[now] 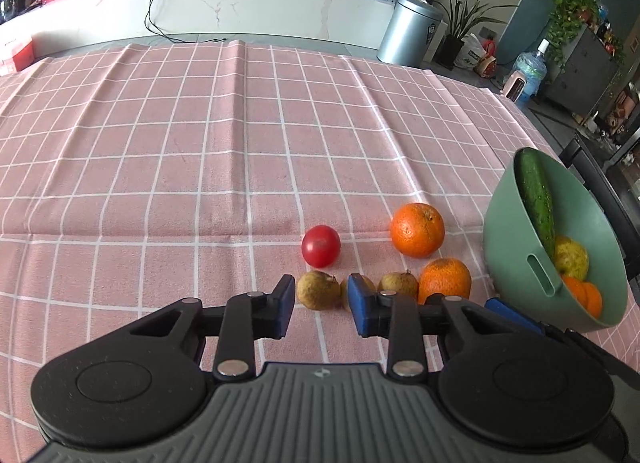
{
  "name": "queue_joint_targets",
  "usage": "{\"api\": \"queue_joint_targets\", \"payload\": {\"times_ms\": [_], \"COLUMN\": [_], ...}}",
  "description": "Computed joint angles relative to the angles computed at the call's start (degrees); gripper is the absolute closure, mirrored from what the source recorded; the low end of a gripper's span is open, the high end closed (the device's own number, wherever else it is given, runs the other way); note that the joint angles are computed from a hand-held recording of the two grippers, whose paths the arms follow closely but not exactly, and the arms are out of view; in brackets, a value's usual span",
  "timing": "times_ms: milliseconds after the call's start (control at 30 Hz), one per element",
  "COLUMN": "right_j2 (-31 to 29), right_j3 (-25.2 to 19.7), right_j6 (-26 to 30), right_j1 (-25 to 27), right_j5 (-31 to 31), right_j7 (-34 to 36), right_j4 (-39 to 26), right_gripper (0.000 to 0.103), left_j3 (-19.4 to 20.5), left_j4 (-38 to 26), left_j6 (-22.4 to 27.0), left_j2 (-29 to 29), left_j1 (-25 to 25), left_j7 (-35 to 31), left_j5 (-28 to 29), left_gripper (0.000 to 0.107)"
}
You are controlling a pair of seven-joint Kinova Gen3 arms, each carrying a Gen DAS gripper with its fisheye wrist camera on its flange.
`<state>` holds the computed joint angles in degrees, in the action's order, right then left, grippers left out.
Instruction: Organize fruits
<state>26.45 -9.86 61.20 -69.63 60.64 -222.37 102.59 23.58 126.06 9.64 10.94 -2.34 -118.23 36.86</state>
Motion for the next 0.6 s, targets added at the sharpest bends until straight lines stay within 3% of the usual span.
{"api": "queue_joint_targets", "payload": {"times_ms": [267, 467, 600], "right_j2": [0.34, -0.11, -0.07], "right_j3": [0.44, 0.37, 0.44], "right_j6": [-2.8, -5.89, -6.77], "right_j1": [0.85, 1.96, 2.35], "right_j5": [1.93, 4.08, 5.27], "right_j7": [-2.01, -3.85, -5.08], "right_j4": [1.63, 3.72, 4.37], "right_gripper": [0.054, 0.055, 0.056], "left_j3": [-0.72, 3.78, 3.62], "left_j4": [-1.32, -1.19, -1.6], "left_j6": [0.8, 1.12, 2.55], "left_j2": [2.3, 3.4, 3.58], "left_j1": [0.38, -5.0, -5.88], "left_j7": [1.02, -1.81, -3.45], "left_j5": [-0.22, 2.96, 4.34], "left_gripper": [0.076, 0.079, 0.08]}}
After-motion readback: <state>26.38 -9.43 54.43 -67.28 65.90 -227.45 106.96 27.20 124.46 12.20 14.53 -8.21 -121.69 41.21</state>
